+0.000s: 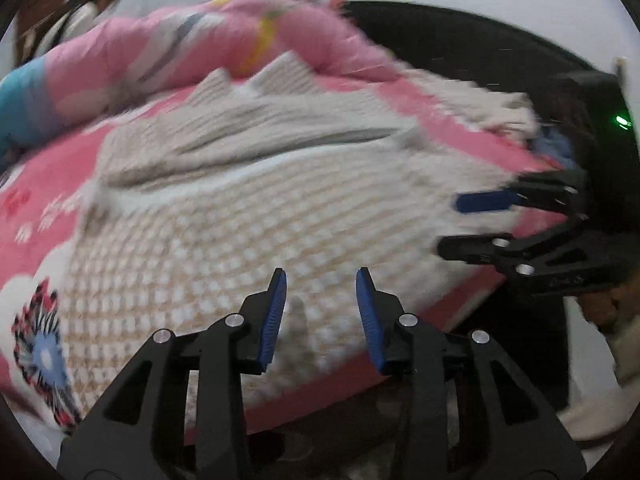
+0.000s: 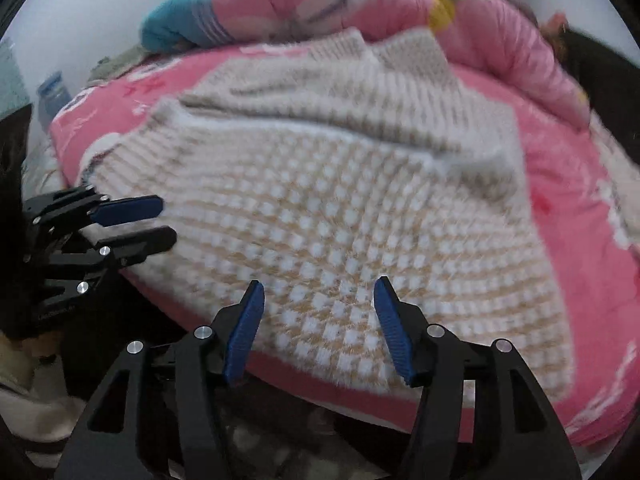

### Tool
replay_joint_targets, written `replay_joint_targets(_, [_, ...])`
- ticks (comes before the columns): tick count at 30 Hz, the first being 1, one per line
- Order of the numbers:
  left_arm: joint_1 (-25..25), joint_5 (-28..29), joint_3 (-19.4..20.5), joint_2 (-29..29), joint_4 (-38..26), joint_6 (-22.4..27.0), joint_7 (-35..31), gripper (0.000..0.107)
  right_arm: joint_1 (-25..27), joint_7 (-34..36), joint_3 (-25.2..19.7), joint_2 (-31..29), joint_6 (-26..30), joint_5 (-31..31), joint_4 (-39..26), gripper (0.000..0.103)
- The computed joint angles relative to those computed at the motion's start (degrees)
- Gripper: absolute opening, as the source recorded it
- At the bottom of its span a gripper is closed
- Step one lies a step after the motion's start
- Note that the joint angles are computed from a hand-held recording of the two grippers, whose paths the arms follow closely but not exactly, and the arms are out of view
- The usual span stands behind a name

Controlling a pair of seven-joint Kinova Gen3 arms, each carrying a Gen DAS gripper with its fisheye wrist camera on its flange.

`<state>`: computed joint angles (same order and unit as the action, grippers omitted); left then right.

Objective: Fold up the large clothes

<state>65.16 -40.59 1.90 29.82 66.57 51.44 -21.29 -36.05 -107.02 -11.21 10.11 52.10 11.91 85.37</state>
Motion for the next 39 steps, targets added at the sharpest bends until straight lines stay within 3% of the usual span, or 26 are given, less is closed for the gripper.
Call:
replay_joint_targets(2, [0.8, 2.6, -1.1, 1.4, -1.5, 0.3, -3.8, 0.04, -1.2, -1.1, -0.1, 2.3, 1.5, 2.4, -0.9, 0.056])
replay_joint_targets(4, [1.4, 6.3, -3.7, 5.3, -6.1, 4.2, -7.5, 0.049, -3.3, -3.3, 0.9, 5.1, 1.5, 5.1, -0.4, 0.058])
replay_joint_targets(7, [-0.3, 6.6, -1.4, 6.2, -8.9, 7.6, -6.6, 0.05, -2.3, -1.5, 0.8, 4.6, 1.4, 4.2, -0.5, 0.06])
replay_joint_targets(12, [2.2, 1.4, -4.2, -0.3, 0.2, 7.3, 3.6, 0.049, -1.5, -5.4, 2.6, 0.2, 2.7, 6.1, 1.6, 0.06])
replay_joint_targets(15, [-3.0, 3.4, -0.9, -3.0, 6.8, 2.7, 9.3, 0.042, 3.9, -6.0, 1.3, 2.3, -0.4, 1.9, 3.7, 0.061])
replay_joint_targets(17, [-3.5, 2.3, -0.4, -3.4, 7.7, 1.7, 10.4, 0.042, 4.6, -4.5, 1.5, 2.7, -1.0, 0.2, 3.2, 0.062])
replay_joint_targets(19, [-3.6, 1.3, 0.5, -3.4, 6.2, 4.0, 9.6, 0.041, 3.2, -5.0, 2.4, 1.8, 0.4, 1.4, 2.1, 0.062])
replay_joint_targets(22, [-1.3, -2.6, -1.7, -5.7, 9.3, 4.4, 14.7, 0.046, 3.0, -8.1, 4.1, 0.1, 0.1, 4.0, 2.9, 0.062])
replay_joint_targets(25, [-6.4, -1.4, -0.2, -8.7, 17.0, -1.8, 21.7, 0.045, 8.8, -7.4, 2.6, 2.1, -2.4, -0.6, 4.5, 0.062])
replay_joint_targets(28, [-10.2, -3.3, 2.9, -11.4, 21.0, -6.8, 25.4, 0.042, 8.1, -5.7, 3.6, 2.0, -0.6, -1.8, 2.7, 0.062])
replay_joint_targets(30, [-10.3, -2.0, 3.1, -12.1, 20.3, -5.7, 24.1, 0.047, 7.3, -7.3, 3.7, 0.9, 0.5, -0.6, 1.1, 0.062])
replay_joint_targets(31, [-10.9, -1.5, 3.9, -12.5, 19.8, -5.3, 23.5, 0.055, 6.8, -7.1, 4.0, 0.8, -0.2, -1.0, 0.1, 0.062])
replay_joint_targets(35, [-11.0, -2.2, 3.8, -10.5, 15.4, -5.8, 19.4, 0.063, 10.8, -0.6, -0.1, 0.8, -5.6, -9.3, -1.7, 0.062])
replay_joint_targets(39, [-17.2, -3.0, 12.8, -3.4, 5.4, -3.9, 10.1, 0.076, 7.0, 2.4, 0.3, 6.6, -6.7, -10.3, -5.5, 0.062])
